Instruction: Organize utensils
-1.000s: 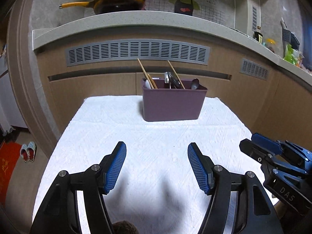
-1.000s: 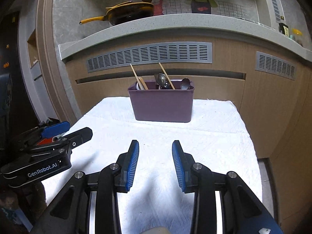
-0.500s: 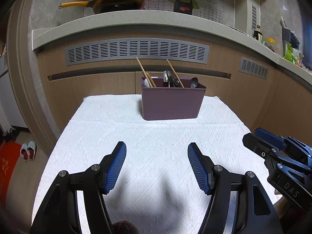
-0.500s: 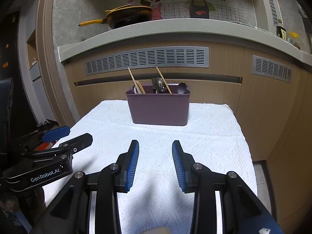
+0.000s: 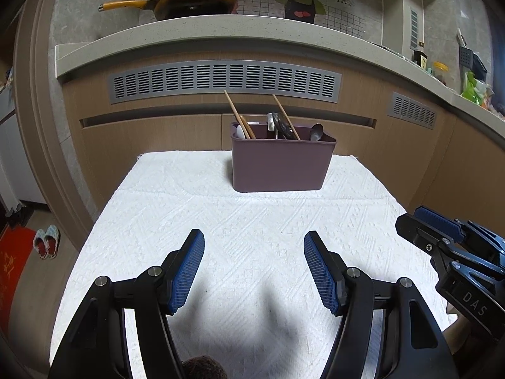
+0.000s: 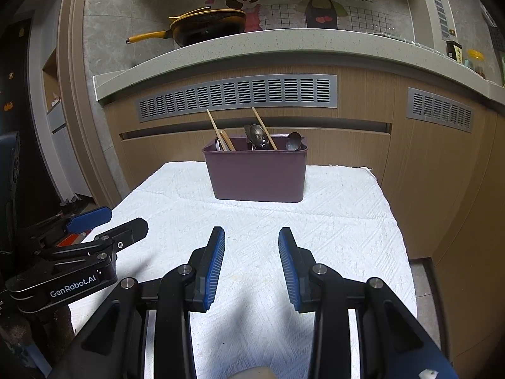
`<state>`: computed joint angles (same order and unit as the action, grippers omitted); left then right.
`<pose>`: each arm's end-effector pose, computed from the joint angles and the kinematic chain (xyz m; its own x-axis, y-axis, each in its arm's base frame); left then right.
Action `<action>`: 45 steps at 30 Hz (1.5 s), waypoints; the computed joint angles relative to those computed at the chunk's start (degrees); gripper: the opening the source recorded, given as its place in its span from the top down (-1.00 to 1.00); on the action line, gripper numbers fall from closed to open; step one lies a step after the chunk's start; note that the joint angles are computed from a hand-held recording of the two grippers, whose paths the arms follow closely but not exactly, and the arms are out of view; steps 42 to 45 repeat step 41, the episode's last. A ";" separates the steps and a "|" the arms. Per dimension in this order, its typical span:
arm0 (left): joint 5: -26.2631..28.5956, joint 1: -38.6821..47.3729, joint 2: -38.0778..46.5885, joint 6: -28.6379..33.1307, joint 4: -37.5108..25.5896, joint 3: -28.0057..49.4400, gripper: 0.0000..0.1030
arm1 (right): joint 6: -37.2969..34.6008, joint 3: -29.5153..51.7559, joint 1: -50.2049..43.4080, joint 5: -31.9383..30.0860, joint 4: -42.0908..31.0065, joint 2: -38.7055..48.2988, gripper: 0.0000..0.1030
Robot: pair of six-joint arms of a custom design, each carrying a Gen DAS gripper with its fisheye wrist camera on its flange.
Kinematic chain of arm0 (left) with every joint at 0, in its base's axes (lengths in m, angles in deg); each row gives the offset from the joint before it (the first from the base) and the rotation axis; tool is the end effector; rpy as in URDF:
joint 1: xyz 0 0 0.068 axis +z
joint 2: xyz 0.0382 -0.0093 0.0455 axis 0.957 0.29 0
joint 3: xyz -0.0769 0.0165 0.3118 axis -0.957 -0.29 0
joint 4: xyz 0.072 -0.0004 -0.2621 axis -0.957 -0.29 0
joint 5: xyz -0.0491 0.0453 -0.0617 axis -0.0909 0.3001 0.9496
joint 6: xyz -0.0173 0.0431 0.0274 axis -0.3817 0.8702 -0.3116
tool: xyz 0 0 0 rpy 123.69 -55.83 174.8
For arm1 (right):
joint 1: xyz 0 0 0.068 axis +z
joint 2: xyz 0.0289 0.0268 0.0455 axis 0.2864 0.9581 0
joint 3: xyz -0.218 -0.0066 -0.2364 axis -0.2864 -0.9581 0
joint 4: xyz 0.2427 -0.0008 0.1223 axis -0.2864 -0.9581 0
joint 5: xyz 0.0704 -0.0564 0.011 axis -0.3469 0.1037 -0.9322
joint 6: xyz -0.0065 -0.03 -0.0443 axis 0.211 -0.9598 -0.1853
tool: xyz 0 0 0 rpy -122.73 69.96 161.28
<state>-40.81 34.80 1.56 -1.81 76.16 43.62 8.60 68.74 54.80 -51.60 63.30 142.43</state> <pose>0.2138 -0.1436 0.1747 -0.5562 -0.1398 -0.8192 -0.1374 0.9877 -0.0752 0.2512 0.1914 0.1808 -0.4968 -0.1716 -0.8507 -0.4442 0.8924 0.0794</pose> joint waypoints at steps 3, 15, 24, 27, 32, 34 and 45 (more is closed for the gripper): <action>-0.37 -0.10 -0.16 -0.05 0.02 -0.16 -0.28 | 0.08 -0.09 0.23 0.31 0.01 -0.01 0.36; -1.13 -1.24 -0.18 -0.18 -0.99 0.32 -0.28 | 0.21 -0.30 0.35 0.60 0.18 -0.10 0.34; -1.66 -2.03 -0.79 -0.33 -1.06 0.14 -0.28 | 0.21 -0.34 0.62 1.37 0.10 -0.71 0.33; -2.14 -2.56 -1.10 -0.58 -1.42 0.15 -0.28 | 0.04 -0.15 0.88 2.02 -0.06 -0.93 0.33; -3.48 -2.66 -2.19 -1.44 -2.27 -0.02 -0.28 | -0.38 -0.34 1.39 2.88 -0.03 -1.52 0.33; -4.15 -2.77 -2.80 -1.66 -2.53 -0.22 -0.28 | -0.44 -0.38 1.48 3.29 0.01 -1.65 0.33; -3.69 -1.75 -4.11 -2.53 -2.87 -1.09 -0.28 | -0.44 -0.07 1.68 4.34 -1.00 -1.91 0.32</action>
